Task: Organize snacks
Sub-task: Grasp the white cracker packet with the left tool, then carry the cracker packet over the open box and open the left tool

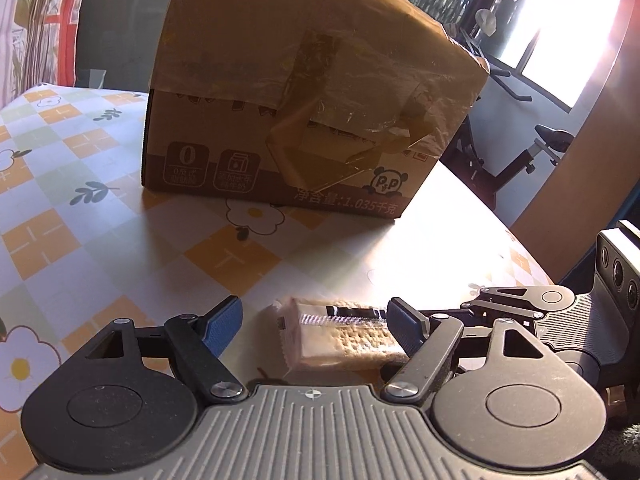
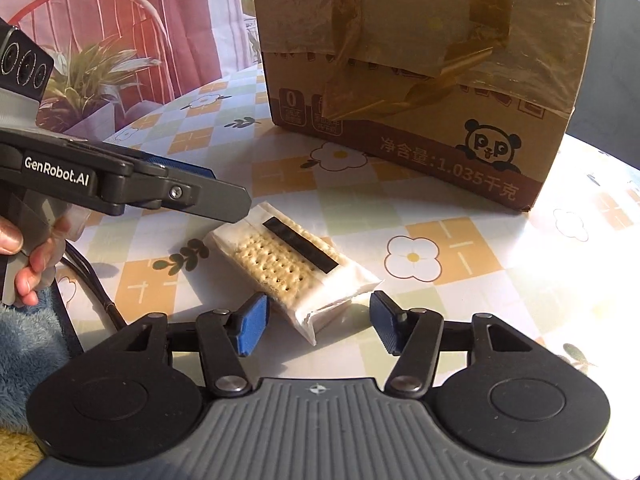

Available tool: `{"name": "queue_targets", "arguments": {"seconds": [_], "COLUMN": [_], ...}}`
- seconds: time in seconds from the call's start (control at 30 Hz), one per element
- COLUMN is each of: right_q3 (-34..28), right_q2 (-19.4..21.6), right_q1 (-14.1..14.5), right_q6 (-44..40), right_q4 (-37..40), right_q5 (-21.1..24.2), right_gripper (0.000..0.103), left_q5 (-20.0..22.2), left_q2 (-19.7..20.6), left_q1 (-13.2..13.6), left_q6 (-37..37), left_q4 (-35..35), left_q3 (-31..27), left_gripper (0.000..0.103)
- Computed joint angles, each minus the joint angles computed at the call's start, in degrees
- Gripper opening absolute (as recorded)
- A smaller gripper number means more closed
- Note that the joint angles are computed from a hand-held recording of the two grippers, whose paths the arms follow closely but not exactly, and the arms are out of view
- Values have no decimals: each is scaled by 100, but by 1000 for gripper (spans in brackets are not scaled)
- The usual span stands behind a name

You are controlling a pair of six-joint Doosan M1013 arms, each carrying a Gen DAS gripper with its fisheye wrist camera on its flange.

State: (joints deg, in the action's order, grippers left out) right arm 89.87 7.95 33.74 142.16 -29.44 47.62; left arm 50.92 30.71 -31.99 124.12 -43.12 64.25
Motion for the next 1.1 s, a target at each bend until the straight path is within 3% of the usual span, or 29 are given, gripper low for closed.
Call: {"name": "queue_targets", "arguments": {"seconds": [0.17,0.3,0.4,0.57,0.8,1.1], "right_q3": [15,29,48,56,65,-200], "right_q2": [-5,-6,-10,1,-26,-140], "right_q1": [-10,-23,-32,-40,-55,-14], "right_q6": [14,9,15,61,104,282], "right_q4": [9,17,12,-28,-78,-1132], "right_q5": [-46,-129,-196,-258,-401,-337], "right_gripper": [54,44,44,44,37,37], "left_q5": [212,384,382,403,286,54], "left_q2": [89,156,168,182,156,132], "left_q1": [-8,-30,-37,-43,-41,-3], "left_q6": [-278,-266,-167,-162,68,722], "left_q4": [98,152,86,90,-30,-768], "left_q3": [-94,-181,-178,-204,-222,-701], "left_gripper": [75,67,65,48,47,47]}}
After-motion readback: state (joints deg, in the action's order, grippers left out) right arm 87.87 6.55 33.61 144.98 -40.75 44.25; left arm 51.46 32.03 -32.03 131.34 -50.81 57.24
